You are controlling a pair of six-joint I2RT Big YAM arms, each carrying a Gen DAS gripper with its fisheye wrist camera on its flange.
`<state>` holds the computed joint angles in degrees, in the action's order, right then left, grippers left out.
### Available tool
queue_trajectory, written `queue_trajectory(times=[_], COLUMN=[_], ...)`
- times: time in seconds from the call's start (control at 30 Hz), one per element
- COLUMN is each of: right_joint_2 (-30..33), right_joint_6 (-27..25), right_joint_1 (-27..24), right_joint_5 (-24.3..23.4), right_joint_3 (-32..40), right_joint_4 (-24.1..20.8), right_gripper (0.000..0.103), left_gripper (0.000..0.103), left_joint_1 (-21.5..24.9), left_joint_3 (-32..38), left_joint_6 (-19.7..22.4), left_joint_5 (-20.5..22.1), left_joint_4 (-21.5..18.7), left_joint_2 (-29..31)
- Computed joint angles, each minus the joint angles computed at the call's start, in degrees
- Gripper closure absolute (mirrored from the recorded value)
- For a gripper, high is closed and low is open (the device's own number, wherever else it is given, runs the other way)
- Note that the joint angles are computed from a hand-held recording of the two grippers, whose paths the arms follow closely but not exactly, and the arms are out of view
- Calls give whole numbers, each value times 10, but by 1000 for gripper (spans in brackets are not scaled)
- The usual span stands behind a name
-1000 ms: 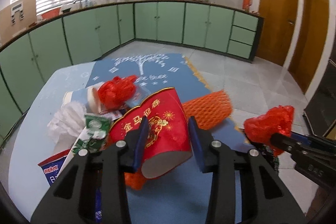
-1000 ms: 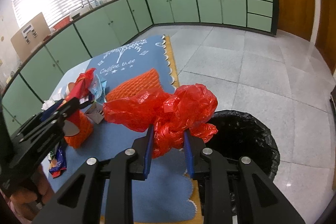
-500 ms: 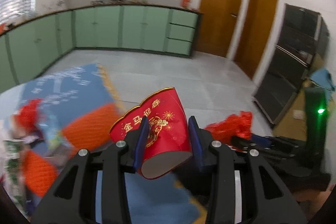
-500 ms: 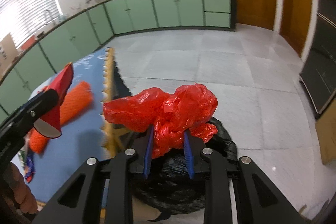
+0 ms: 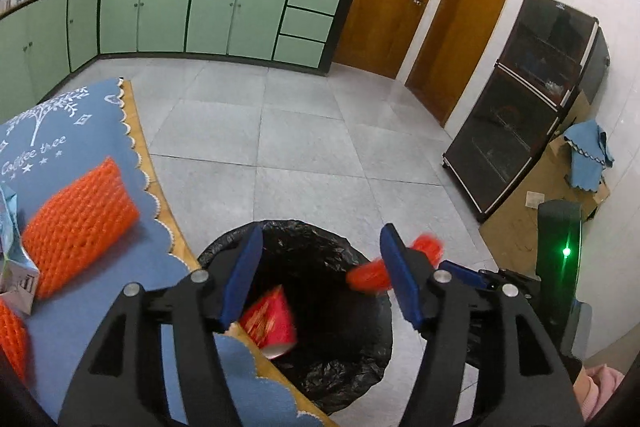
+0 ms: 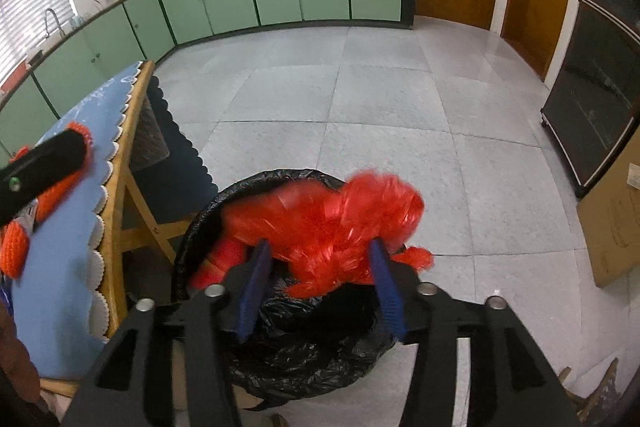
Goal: Collect trash
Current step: 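Open both grippers over the black bin, dropping the bag and cup, then grasp the green milk carton with the left gripper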
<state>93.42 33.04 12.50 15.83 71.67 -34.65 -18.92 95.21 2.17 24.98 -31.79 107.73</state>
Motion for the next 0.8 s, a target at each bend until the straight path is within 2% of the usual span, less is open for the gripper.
queue_trajectory(times=[0.1, 0.27, 0.43, 0.6, 0.8], right_joint_2=[-3, -19, -19, -2, 29], right_joint_6=[5, -1, -24, -51, -69], right_joint_1=[-1, 10, 40, 76, 110], right_joint_5=[-3, 1, 7, -1, -9], right_joint_3=[2, 6, 36, 70, 107], right_joint_4=[5, 17, 39, 69, 79], right_gripper=[38, 33, 24, 18, 18], left_gripper=[40, 34, 25, 22, 22], left_joint_1=[8, 33, 65, 92, 118], left_joint_3=[-17, -52, -121, -176, -192], left_joint_6=[-7, -6, 12, 21, 15], left_joint_5=[-10, -50, -138, -225, -264], left_joint_4=[16, 39, 87, 122, 116], left_joint_2=[-18, -55, -109, -150, -157])
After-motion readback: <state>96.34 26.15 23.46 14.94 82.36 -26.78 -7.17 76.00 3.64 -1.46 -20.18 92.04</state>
